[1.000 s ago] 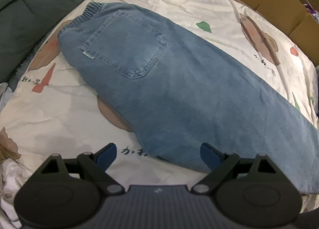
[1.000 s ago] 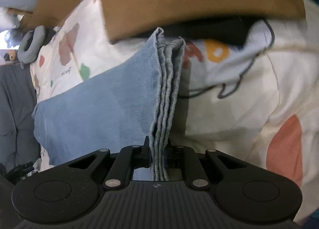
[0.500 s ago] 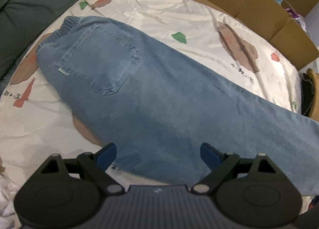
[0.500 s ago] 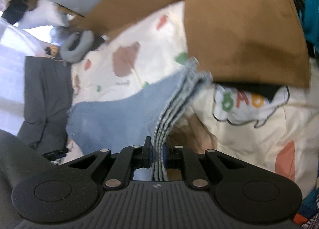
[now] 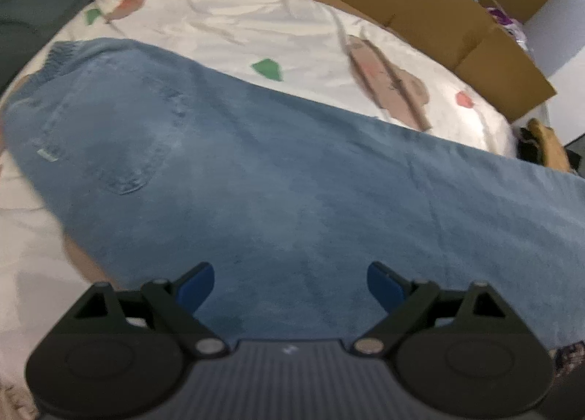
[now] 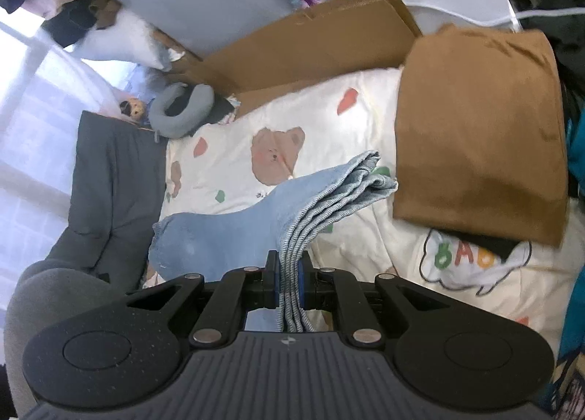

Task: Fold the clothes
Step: 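Lift the hem with the right gripper and carry it toward the waistband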

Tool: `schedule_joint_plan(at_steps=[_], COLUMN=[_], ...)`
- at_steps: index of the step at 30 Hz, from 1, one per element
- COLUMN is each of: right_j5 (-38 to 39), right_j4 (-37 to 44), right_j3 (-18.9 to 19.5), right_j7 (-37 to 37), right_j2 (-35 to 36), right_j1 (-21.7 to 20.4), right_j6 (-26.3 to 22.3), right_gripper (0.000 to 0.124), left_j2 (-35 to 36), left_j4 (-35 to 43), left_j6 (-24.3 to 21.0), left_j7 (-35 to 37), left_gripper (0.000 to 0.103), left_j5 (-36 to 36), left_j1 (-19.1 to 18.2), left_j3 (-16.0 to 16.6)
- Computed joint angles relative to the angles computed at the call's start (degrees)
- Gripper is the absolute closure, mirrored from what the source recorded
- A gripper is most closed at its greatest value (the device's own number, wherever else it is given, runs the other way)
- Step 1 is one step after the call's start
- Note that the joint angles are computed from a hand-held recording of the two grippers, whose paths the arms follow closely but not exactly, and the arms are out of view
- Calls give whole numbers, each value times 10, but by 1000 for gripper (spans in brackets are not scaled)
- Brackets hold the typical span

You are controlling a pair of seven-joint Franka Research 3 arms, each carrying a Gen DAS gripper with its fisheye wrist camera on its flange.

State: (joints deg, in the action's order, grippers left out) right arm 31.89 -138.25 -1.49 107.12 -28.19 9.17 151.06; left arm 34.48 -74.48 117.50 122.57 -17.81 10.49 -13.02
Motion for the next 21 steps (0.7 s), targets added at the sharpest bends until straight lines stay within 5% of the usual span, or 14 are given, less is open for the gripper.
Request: schedule_joint_plan(at_steps=[9,21], right_j5=[-63,-205], right_j4=[54,152], right_j3=[4,15], right_j7=[35,98], right_j2=[16,39], right_j1=[-44,-111], right_j6=[-47,-169], right_gripper=[117,116], left_j2=[48,137], left_j4=[56,148], left_j6=[-69,-158], left_j7=[45,88], left_gripper=[10,10], left_j5=[-37,-85], left_j1=[-1,-20], left_j3=[-27,-61])
